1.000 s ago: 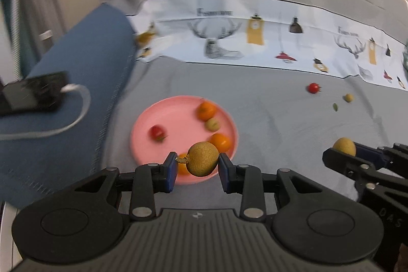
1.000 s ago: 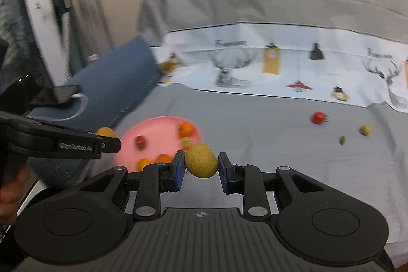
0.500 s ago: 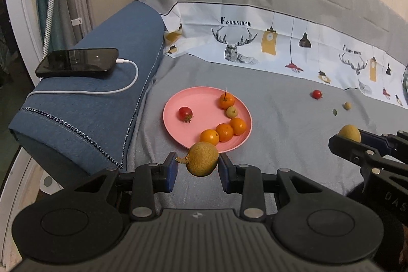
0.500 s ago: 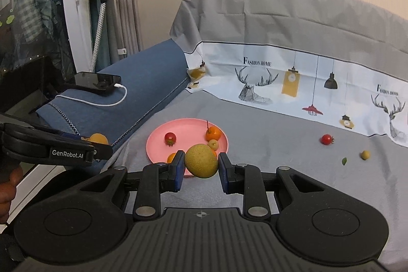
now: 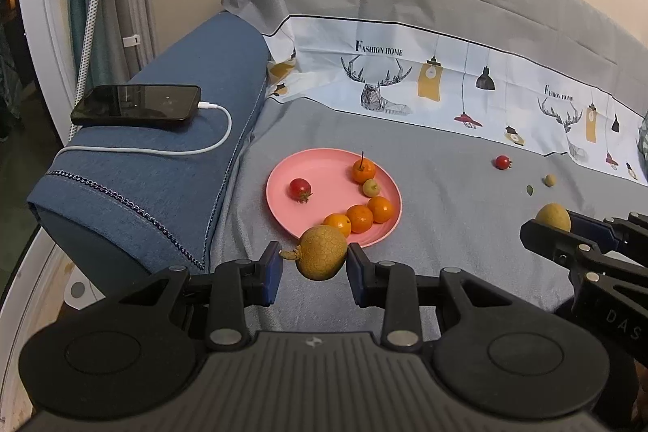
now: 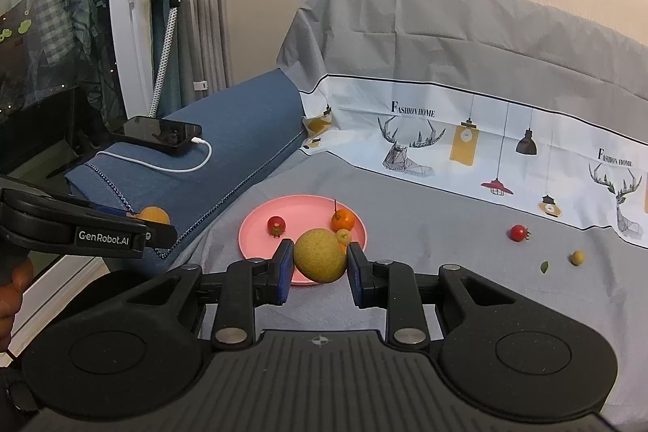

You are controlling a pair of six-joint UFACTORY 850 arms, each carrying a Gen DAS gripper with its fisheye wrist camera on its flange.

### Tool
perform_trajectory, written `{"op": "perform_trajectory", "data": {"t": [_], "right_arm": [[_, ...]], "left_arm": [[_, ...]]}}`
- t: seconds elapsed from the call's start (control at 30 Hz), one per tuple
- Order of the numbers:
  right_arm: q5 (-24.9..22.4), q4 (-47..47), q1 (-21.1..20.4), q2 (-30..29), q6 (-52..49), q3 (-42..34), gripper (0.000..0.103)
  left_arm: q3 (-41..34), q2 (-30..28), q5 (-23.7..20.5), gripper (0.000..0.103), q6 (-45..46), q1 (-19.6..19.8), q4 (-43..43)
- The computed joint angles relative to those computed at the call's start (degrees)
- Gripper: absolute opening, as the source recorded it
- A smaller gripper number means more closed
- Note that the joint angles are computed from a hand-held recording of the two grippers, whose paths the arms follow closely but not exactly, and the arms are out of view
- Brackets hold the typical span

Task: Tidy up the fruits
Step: 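Carry the brownish fruit in the left tool and yellow fruit in the right tool over the pink plate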

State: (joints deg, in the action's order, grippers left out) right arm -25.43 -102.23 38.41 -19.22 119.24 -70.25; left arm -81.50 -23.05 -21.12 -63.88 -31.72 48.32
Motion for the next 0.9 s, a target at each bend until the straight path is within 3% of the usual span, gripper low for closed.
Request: {"op": "perform_trajectory", "data": {"t": [0.9], "right_arm": [[0.71,0.98,-0.26,-0.64,-0.8,-0.46,0.029]], "left_arm": [[-0.25,-0.42,0.06,0.038,1.92,0.41,-1.93]]}}
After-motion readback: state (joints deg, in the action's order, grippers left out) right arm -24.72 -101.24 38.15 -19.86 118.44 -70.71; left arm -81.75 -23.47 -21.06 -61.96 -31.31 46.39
